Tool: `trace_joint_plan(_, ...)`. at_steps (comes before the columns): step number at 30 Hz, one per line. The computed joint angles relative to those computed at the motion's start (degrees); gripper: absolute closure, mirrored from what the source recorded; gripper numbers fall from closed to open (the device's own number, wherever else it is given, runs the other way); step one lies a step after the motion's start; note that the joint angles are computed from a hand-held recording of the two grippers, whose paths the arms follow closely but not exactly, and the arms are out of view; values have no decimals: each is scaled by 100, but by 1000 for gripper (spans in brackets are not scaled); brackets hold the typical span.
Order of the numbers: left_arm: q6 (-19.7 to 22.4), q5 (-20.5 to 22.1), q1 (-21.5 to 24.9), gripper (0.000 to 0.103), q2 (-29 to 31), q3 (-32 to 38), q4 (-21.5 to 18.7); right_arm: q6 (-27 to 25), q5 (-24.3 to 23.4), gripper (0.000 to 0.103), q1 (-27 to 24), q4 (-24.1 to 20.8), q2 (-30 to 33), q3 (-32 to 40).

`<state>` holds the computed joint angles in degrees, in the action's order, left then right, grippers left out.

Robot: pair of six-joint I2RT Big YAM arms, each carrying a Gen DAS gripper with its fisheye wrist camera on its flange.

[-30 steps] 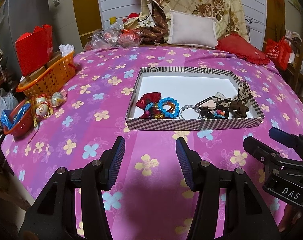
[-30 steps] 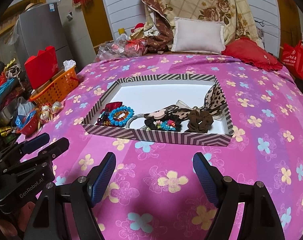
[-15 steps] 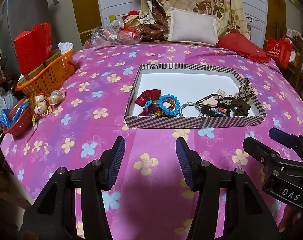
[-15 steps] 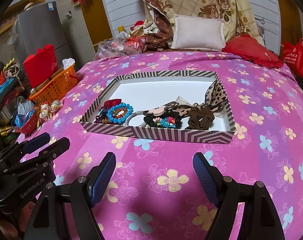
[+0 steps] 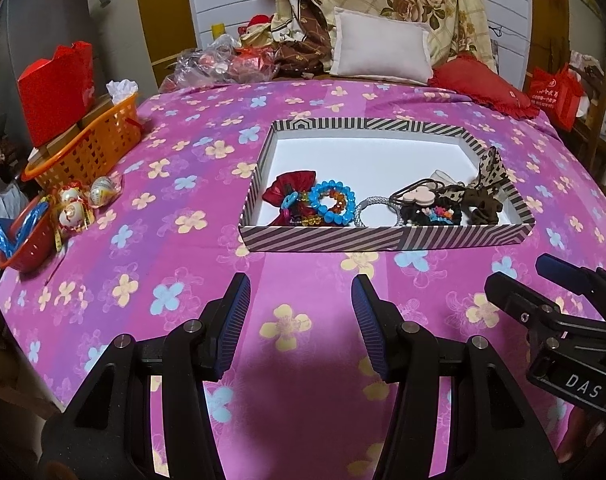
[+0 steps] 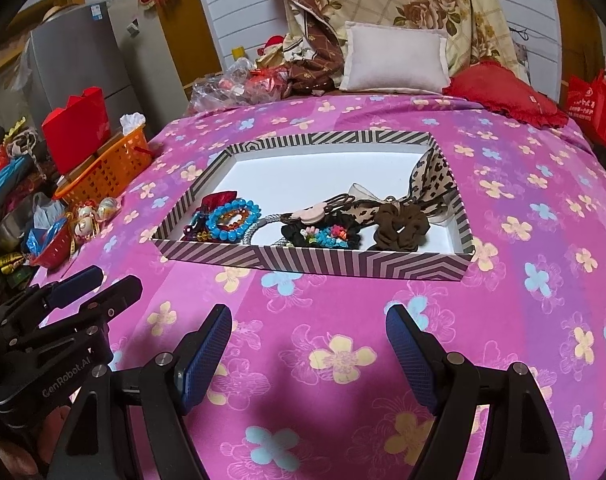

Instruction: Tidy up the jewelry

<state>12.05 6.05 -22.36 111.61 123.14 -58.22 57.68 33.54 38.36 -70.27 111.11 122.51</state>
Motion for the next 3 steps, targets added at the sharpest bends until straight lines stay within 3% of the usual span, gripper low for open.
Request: trace_joint_plan(3,4,48,35,48,125,200,-185,11,38,26,-29,17,-92,-131)
